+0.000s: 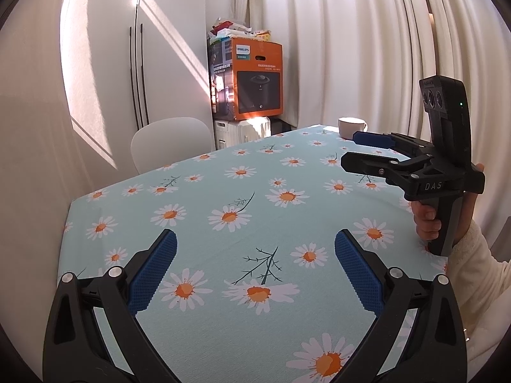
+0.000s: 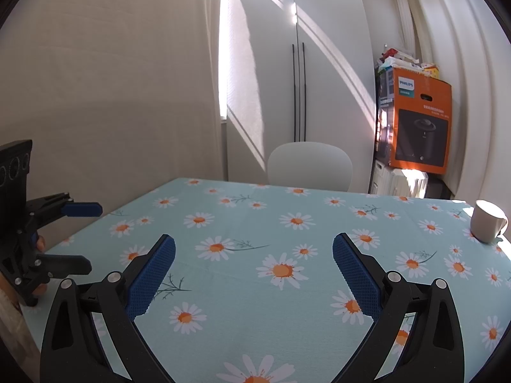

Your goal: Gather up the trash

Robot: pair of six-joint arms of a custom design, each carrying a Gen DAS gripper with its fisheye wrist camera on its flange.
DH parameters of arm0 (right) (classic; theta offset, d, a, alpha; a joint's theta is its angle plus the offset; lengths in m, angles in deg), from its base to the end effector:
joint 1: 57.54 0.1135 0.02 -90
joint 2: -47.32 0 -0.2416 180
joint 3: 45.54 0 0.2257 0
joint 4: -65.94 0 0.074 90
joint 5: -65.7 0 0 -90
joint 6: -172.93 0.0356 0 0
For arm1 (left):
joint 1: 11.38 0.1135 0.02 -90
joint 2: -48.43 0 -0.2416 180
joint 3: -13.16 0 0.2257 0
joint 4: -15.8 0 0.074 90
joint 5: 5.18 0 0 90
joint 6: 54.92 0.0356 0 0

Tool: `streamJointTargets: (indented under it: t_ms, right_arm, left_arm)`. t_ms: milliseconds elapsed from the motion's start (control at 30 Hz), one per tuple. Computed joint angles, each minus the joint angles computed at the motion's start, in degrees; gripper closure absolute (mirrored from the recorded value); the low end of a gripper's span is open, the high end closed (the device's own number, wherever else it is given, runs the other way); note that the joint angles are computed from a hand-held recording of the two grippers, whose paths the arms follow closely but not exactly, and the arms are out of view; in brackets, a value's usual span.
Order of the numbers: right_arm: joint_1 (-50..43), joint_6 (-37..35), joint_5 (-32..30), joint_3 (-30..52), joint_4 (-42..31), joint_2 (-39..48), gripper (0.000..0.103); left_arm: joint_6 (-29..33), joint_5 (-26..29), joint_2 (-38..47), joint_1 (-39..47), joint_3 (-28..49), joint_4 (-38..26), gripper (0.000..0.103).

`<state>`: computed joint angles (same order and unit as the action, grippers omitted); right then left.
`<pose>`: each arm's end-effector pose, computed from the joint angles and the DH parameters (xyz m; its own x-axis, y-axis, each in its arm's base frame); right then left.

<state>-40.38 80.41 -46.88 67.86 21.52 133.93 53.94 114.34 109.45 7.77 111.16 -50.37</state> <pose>0.2912 0.1042 0.4240 -0.2618 -0.1233 -0.9572 -0.6342 0.7696 0.0743 0.1710 0.0408 0.4094 -0.3969 0.1599 -0.9038 0.2633 0.9631 0.0548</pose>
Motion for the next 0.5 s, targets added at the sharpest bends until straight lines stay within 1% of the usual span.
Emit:
streamJointTargets:
  t_ms: [233, 367, 433, 500]
  right_arm:
    - [-0.01, 0.00, 0.00, 0.07, -0.06, 0.04, 0.008]
    - [-0.01, 0.04, 0.00, 0.09, -0.09, 0.02, 0.008]
    - [0.02, 0.01, 0.12, 0.00, -0.07, 0.02, 0.008]
    - [0.49, 0.40, 2.31, -0.42, 0.08, -0.20, 0.008]
  left_arm:
    - [0.20, 0.10, 0.59, 0.15, 0.55, -0.60, 0.006]
    - [-0.03, 2.10, 2.95, 1.95, 2.36, -2.01, 0.006]
    - [-0.48, 0.41, 4.09, 1.34, 3.23, -2.66, 0.006]
    - [-0.71, -0.65, 4.48, 1.07, 3.49, -2.74, 0.006]
